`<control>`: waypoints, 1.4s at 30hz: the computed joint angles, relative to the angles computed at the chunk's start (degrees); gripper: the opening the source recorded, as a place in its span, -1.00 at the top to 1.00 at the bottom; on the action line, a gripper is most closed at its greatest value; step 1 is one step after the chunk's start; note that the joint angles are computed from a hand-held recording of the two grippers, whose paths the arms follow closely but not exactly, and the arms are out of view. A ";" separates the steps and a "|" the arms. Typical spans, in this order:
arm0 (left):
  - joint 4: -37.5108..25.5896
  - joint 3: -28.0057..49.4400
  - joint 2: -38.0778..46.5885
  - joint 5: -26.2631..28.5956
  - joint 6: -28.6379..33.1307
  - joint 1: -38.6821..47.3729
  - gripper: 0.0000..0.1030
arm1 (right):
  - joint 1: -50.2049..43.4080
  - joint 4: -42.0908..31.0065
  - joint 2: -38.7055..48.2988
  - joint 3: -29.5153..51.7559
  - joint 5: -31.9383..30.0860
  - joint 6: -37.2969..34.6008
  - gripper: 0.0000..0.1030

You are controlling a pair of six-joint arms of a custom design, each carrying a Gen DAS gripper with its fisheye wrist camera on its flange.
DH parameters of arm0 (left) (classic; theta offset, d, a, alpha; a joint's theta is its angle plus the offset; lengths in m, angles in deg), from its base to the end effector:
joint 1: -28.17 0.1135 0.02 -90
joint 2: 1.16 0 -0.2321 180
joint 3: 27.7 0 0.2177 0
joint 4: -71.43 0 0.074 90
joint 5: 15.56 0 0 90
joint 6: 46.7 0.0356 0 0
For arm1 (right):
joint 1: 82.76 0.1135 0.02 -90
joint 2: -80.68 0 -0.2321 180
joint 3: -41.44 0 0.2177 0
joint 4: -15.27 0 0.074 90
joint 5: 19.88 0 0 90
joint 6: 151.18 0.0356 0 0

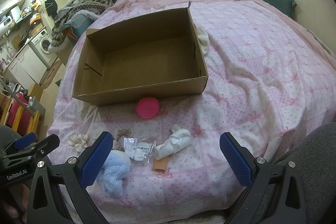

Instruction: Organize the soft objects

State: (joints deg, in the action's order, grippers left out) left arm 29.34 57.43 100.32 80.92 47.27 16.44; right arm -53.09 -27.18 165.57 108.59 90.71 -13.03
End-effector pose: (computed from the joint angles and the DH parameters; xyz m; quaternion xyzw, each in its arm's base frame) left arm 0.3246 -0.0715 0.1865 0.1464 0.9497 -0.0726 0.2672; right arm 0.2321 0.1178 0.1852 0.1980 0.9311 0.0246 0.3054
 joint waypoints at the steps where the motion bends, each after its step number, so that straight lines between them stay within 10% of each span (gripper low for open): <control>1: 0.06 -0.06 0.01 0.04 0.08 0.08 -1.00 | -0.01 0.01 0.00 -0.02 -0.01 0.01 -1.00; 20: -4.26 4.31 0.87 -0.07 -0.48 0.43 -1.00 | -3.07 -2.48 -3.10 0.39 -3.30 -1.25 -1.00; 35: -36.62 51.02 35.91 -0.56 -4.45 3.98 -0.88 | -19.81 -6.34 4.50 8.32 -17.79 -10.91 -1.00; 42: -37.09 52.49 41.75 -0.87 -4.19 1.18 -0.58 | -26.30 -2.02 13.54 7.20 -34.15 -9.12 -1.00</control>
